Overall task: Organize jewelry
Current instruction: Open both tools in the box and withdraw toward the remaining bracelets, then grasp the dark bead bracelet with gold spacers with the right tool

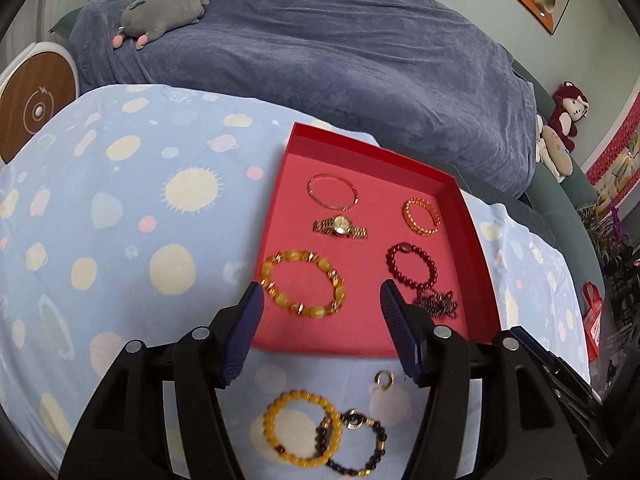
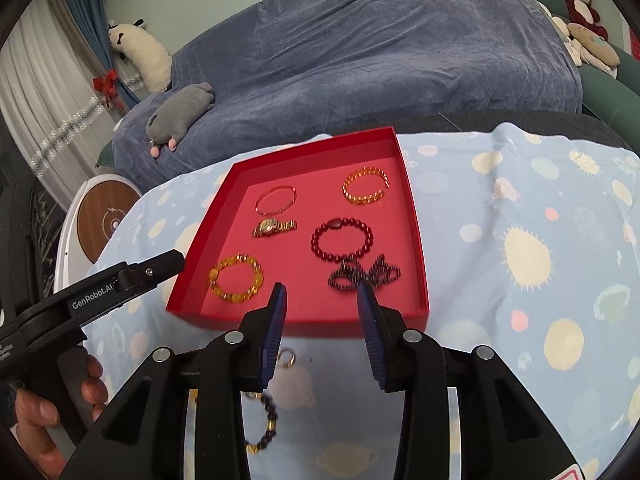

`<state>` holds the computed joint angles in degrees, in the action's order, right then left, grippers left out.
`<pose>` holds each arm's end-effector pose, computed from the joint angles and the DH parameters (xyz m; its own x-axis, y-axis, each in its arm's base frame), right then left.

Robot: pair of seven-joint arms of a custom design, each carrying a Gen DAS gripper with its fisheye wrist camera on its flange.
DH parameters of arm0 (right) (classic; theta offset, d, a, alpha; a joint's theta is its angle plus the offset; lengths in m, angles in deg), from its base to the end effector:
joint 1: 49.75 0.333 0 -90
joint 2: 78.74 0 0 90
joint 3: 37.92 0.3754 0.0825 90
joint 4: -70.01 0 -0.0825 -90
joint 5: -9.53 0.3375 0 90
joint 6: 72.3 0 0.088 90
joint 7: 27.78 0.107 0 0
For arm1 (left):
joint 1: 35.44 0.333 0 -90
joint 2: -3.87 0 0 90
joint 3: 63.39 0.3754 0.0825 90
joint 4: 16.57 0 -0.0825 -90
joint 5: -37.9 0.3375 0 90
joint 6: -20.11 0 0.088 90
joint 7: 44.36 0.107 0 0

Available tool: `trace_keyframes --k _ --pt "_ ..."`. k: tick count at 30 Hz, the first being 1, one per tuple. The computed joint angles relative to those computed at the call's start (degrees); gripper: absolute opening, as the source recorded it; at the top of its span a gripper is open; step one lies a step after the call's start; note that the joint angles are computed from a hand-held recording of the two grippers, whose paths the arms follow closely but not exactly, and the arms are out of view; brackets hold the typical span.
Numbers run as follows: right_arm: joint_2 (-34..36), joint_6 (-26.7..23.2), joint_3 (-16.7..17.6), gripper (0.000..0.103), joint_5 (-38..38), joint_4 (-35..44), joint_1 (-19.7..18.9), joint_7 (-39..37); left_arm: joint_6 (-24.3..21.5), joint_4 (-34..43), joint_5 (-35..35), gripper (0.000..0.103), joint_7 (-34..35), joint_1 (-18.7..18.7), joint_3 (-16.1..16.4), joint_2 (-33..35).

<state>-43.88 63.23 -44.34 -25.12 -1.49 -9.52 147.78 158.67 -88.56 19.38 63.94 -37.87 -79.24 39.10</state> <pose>0.6182 0.4392 0.5318 -0.3938 -0.8707 -0.2945 -0.6126 0.4875 -0.6221 0.7388 -0.1725 0.5370 -0.4228 -0.8602 0.2851 -0.7946 0.2006 -0.5730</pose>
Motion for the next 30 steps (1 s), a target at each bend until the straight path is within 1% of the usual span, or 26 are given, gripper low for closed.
trace_keyframes --k 6,10,16,21,23,30 --pt "-1.9 -0.3 1.3 0.036 0.2 -3.7 1.6 1.7 2.2 -8.9 -2.1 0.057 2.8 2.4 -0.2 -5.2" --pt "-2.6 -0.2 2.5 0.036 0.9 -5.7 2.4 2.4 3.0 -14.7 -2.4 0.057 4.8 3.3 0.6 -8.3" --pt "-2.3 -0.7 3.8 0.036 2.2 -6.4 3.5 2.4 3.6 -21.1 -2.5 0.057 6.7 3.9 1.8 -11.3" --pt "-0.5 -1.9 4.0 0.036 3.4 -4.1 3.8 0.3 4.2 -23.8 -1.9 0.057 7.4 3.5 2.3 -11.9" --pt "0.3 -2.2 4.0 0.036 4.1 -3.0 3.9 -0.6 5.2 -24.6 -1.2 0.057 7.5 2.9 2.5 -12.0" --pt "3.8 -3.6 3.7 0.033 6.6 2.2 3.6 -5.6 5.8 -23.8 1.1 0.057 5.4 1.6 3.0 -10.6"
